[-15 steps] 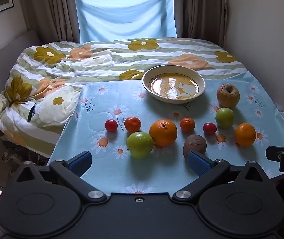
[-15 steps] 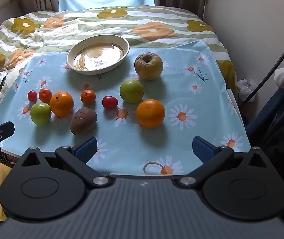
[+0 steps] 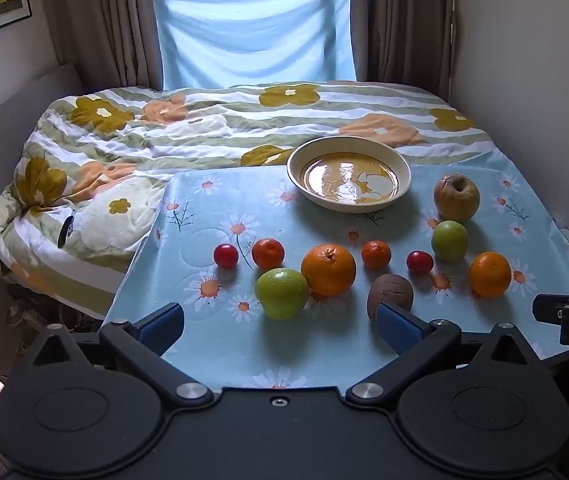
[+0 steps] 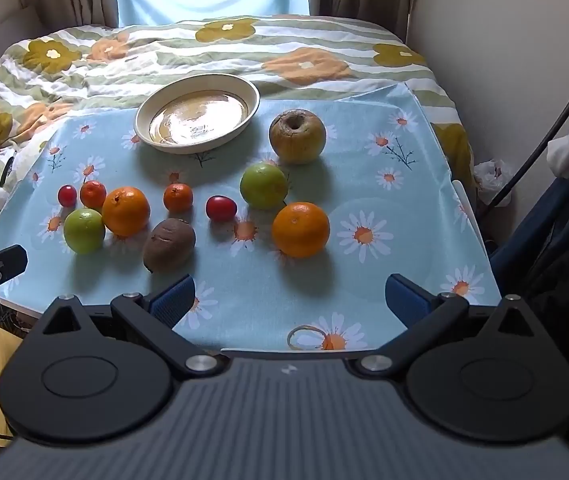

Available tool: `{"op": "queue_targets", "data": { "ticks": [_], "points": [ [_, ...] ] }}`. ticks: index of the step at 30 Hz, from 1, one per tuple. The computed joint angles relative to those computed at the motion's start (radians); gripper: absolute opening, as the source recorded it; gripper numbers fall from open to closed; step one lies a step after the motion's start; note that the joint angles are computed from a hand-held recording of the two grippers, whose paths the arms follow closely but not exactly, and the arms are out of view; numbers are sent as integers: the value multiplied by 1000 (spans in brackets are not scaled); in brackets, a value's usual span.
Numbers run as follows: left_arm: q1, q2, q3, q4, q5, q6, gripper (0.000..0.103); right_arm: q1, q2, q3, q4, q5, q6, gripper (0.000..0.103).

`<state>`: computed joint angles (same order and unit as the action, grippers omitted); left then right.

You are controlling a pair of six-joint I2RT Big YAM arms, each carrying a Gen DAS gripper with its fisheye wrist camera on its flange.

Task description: Organize fruits

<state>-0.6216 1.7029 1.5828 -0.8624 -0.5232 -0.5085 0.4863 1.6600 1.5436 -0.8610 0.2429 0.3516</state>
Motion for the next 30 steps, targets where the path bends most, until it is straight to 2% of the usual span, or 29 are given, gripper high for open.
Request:
{"op": "queue_targets", "data": {
  "ticks": [30],
  "points": [
    [1,-9,-16,20,-8,6,103,5,-5,-5,7,8,2,103]
  ]
}}
